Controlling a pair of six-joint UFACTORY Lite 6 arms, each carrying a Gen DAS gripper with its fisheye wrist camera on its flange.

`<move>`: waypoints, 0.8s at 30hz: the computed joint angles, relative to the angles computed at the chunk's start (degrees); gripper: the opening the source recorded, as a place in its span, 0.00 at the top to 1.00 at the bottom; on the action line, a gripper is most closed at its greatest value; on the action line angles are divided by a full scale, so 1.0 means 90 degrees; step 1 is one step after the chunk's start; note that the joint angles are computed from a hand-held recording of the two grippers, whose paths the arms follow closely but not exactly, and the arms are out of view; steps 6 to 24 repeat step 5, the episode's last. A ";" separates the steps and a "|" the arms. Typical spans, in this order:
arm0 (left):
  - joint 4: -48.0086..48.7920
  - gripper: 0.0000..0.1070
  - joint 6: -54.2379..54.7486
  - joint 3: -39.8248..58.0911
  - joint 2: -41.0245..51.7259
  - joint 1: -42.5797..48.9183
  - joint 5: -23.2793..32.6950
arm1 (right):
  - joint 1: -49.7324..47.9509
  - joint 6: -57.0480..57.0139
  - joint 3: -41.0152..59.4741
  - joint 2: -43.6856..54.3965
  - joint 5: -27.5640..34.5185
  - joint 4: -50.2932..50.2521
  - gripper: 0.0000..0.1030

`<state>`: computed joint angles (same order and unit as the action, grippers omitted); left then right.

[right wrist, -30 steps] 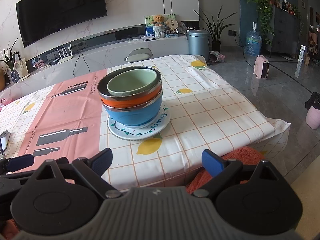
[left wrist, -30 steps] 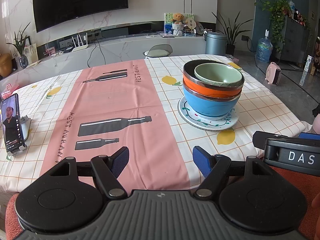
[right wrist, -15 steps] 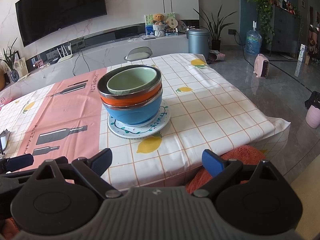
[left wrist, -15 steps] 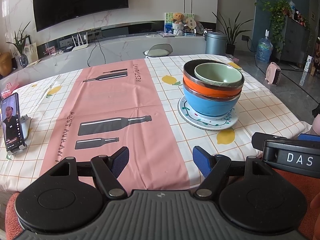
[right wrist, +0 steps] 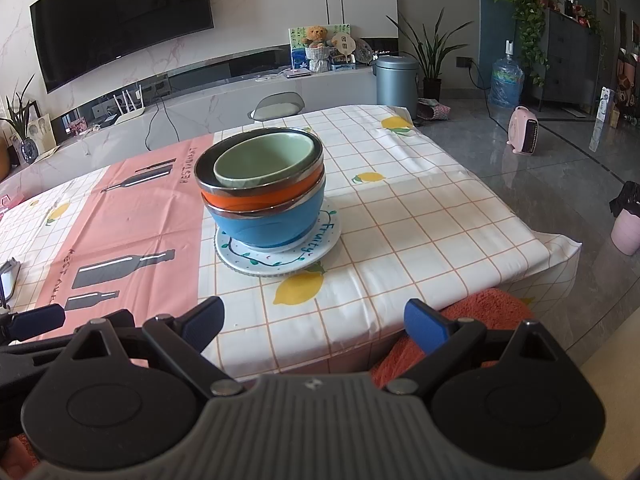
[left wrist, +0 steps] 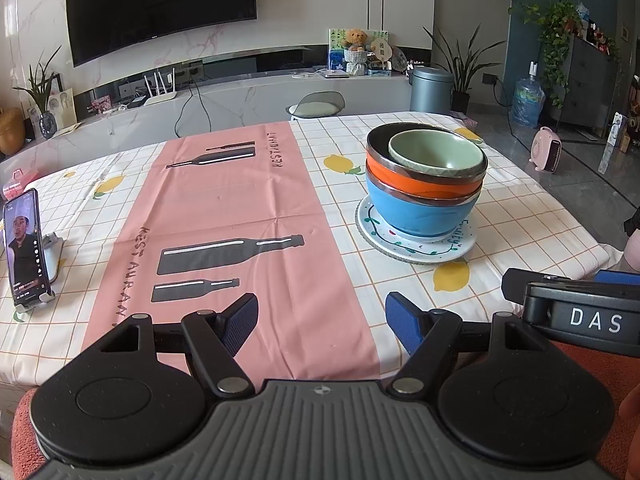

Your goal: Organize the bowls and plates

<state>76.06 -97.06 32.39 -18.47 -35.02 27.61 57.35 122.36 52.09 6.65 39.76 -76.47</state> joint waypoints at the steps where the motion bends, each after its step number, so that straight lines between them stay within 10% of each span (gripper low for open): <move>1: 0.0020 0.20 -0.0022 -0.0002 -0.0015 -0.0007 0.0003 | 0.0002 0.0006 -0.0002 0.0002 -0.0001 -0.0003 0.08; 24: -0.0003 0.20 0.0038 0.0031 -0.0032 0.0038 -0.0032 | 0.0004 -0.0012 0.0008 0.0004 -0.0003 0.0026 0.08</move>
